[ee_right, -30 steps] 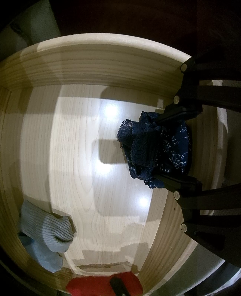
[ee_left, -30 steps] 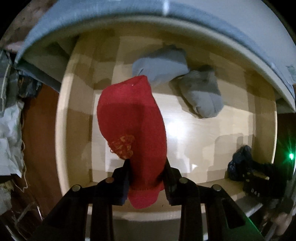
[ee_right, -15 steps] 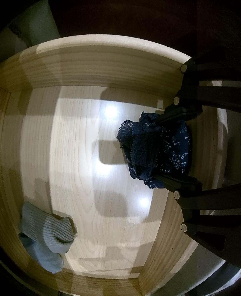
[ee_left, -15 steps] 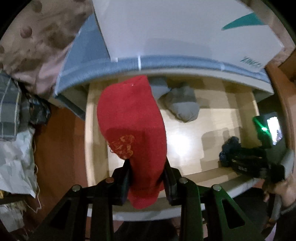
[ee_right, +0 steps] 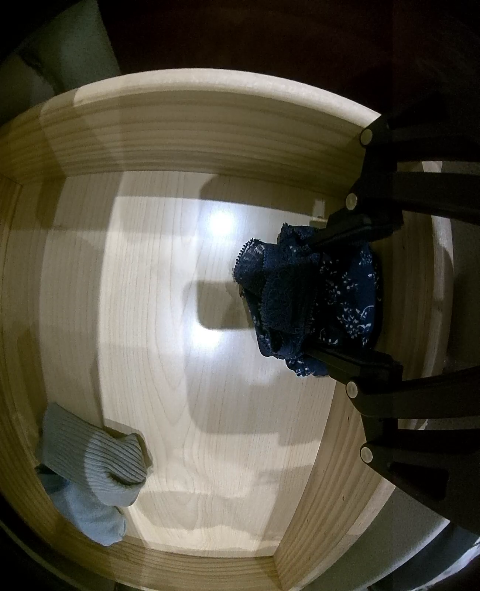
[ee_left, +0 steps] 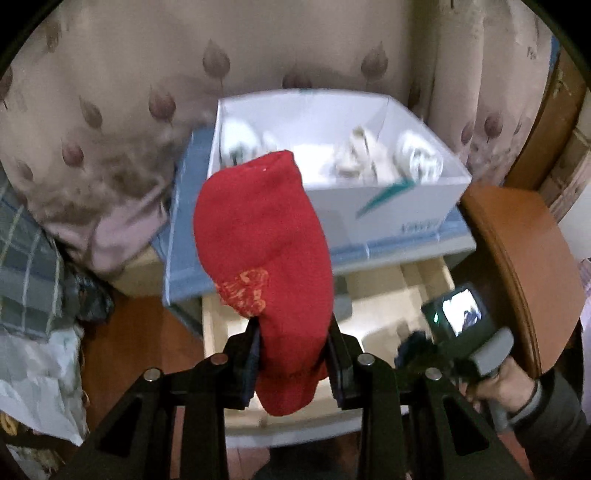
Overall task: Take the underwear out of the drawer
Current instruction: 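Carry the red garment with the left tool up toward the white box, then lower the red garment into the box and open the left tool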
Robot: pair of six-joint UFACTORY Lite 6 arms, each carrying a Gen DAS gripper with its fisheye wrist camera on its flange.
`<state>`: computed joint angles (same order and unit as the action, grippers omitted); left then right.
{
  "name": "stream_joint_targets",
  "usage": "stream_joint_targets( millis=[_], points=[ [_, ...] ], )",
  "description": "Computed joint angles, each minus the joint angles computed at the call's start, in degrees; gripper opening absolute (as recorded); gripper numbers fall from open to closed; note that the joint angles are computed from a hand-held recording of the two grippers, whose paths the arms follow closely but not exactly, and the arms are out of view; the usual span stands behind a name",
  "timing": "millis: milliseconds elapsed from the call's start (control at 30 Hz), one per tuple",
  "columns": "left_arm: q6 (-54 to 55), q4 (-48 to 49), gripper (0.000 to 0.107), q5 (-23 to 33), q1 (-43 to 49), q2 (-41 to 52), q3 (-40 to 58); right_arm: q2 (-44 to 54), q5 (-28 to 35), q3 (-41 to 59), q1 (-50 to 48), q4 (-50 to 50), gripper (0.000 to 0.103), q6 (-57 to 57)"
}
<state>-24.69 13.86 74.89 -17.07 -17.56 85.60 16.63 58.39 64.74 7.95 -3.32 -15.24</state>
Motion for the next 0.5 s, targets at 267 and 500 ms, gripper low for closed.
stream_joint_targets(
  millis=[267,500],
  points=[
    [2.35,5.18,0.031,-3.75,1.32,9.55,14.06,-0.07,0.05,0.01,0.14,-0.1,0.044,0.19],
    [7.06,4.66,0.031,-7.0,6.35,23.26,27.49,0.06,0.26,0.34,0.09,-0.08,0.044,0.21]
  ],
)
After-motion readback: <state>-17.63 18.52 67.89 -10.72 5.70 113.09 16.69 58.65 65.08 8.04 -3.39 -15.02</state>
